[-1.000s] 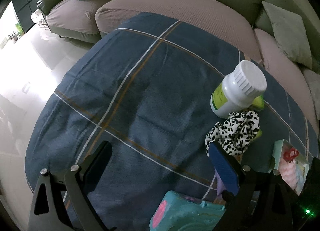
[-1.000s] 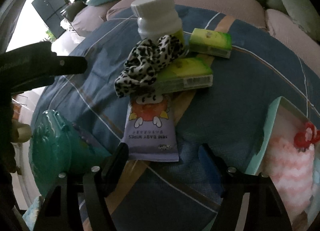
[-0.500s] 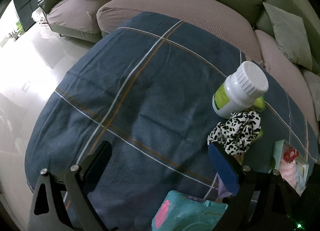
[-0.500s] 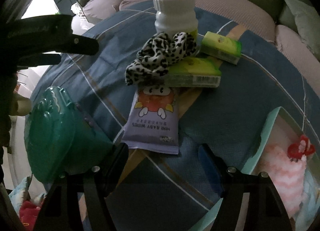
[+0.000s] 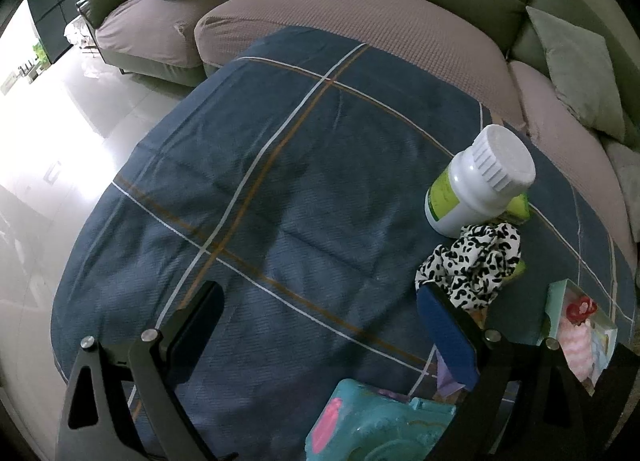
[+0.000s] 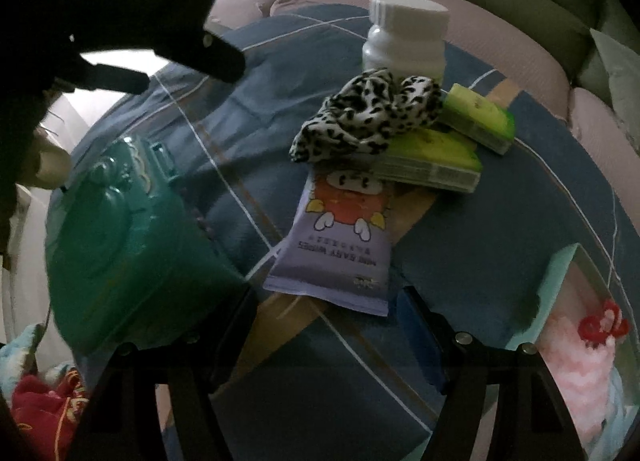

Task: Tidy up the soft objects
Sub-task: 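Reach the right tool to the purple baby-wipes packet while the left tool holds the teal box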

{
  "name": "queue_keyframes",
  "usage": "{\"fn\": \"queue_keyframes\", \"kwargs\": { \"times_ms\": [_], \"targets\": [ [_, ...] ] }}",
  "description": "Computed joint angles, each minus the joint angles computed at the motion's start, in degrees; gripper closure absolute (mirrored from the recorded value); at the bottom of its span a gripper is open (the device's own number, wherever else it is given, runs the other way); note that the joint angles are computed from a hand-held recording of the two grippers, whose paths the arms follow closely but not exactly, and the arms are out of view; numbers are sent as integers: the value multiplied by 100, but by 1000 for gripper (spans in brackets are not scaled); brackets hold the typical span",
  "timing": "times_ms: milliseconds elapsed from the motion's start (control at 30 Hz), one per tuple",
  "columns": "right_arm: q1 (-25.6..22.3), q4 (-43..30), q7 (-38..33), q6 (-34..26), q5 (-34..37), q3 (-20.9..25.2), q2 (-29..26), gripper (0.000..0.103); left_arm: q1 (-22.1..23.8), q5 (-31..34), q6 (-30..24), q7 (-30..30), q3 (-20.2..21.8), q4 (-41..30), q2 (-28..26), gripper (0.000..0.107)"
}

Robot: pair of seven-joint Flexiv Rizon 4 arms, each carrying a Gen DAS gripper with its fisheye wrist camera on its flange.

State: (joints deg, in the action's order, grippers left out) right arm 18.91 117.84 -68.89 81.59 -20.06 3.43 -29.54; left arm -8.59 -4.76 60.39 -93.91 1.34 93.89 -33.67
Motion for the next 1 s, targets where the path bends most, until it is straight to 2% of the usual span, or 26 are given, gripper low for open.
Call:
{"fn": "queue_keyframes", "kwargs": {
  "times_ms": [133, 200, 367, 633, 767, 900, 1000],
  "targets": [
    [527, 87, 480, 272, -313, -671, -76, 27, -17, 23, -20, -32, 10, -7, 9, 10],
    [592, 78, 553, 310, -423, -773, -118, 27, -26, 38, -40, -42, 15, -21, 6, 10],
    [502, 47, 713, 288, -416, -743, -143, 28, -15, 45, -62, -14, 2, -32, -1, 10],
    [97, -35, 853, 147, -206, -525, -140, 28, -12, 62, -60, 16, 1, -27, 5, 10],
    [166, -72, 856, 217, -301, -631, -207, 28, -33, 79, -78, 31, 1, -35, 14, 10],
    [193, -98, 863, 301, -285, -623, -252, 37, -95, 134, -91, -59, 46, -59, 29, 10],
    [44, -116, 736, 249, -196, -424, -226, 38, -138, 201, -85, -90, 59, -72, 49, 10]
  ]
}}
